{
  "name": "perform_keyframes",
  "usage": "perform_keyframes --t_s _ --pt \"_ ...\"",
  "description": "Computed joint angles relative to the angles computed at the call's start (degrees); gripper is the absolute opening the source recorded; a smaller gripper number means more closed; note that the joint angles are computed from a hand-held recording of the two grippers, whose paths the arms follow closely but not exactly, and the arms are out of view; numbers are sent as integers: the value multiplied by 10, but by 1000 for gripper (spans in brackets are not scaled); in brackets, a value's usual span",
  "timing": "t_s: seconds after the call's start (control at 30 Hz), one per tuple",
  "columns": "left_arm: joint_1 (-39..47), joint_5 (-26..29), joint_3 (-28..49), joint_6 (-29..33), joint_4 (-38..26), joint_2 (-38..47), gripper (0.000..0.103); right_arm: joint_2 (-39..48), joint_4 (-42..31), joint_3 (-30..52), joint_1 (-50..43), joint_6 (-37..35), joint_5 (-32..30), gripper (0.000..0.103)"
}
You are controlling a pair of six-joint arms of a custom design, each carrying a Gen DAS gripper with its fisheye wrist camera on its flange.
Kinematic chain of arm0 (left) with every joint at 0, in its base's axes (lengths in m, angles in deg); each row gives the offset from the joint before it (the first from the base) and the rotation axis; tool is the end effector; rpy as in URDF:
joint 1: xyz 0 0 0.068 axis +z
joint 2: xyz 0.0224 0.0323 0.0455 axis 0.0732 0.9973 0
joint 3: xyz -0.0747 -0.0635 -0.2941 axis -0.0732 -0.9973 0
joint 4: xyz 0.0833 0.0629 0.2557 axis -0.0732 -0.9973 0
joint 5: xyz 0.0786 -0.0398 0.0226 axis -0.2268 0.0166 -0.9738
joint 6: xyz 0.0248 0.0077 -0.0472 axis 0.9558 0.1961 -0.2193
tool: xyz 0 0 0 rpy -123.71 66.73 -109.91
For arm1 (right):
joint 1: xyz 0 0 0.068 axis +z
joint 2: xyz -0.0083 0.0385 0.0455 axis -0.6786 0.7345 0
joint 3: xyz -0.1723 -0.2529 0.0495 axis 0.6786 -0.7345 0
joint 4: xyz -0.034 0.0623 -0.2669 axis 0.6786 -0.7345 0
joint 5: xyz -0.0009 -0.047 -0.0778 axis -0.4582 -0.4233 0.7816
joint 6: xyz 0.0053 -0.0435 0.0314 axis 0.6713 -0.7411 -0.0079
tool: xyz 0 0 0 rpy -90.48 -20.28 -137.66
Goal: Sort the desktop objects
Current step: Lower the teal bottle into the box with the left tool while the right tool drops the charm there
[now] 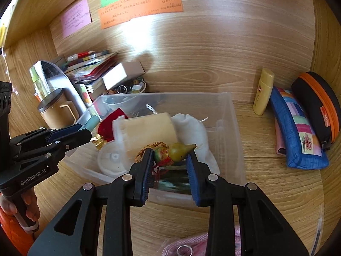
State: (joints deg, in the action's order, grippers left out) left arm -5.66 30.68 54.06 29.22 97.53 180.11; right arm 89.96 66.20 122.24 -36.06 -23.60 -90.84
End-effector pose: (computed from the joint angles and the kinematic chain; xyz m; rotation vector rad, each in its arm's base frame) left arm 0.3254 -0.0661 0.1215 0.4514 2.2452 -0.3412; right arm 0.3045 0.0366 0.1207 0.0036 2.3248 0.1566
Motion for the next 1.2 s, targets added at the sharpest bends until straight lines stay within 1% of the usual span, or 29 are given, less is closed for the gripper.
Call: perform_keyframes --t_s 0.1,0.2,0.33,0.7,0.73,0.77,0.8,0.83,0.87,0.9,1.03,1.1,1.17,1.2 --pt "-7 -14 11 1 -3 12 24 11 -4 8 -6 -6 1 28" --pt "-8 -13 21 0 -9 21 24 20 -10 16 -9 -10 1 28" --pt "-13 -25 29 2 -13 28 24 28 -12 23 -9 -16 5 28" --pt "-23 -41 27 0 -11 22 25 34 -16 29 4 -26 31 29" --pt "-24 -42 25 1 -10 20 25 33 -21 30 5 -26 33 30" --pt "-25 -43 23 1 -9 17 26 33 -24 31 5 -25 34 36" --pt "-25 -44 21 1 -9 14 28 30 -22 28 6 -23 38 45" --pt "-26 -44 19 0 -7 11 33 27 -18 24 7 -21 41 51" --pt "-26 -44 16 -1 -6 9 37 23 -14 20 9 -19 46 60" --pt "-26 -42 13 -3 -4 5 38 16 -4 12 11 -17 53 64" --pt "-28 -45 4 -4 -4 -7 39 -2 -6 4 16 -18 64 66" --pt "-30 -46 -4 -6 -3 -16 42 -12 -5 -3 20 -17 77 73" --pt "-34 -52 -20 -8 5 -31 50 -23 1 -15 22 -15 86 78" --pt "-35 -53 -28 -9 9 -39 51 -31 4 -23 23 -15 92 80"
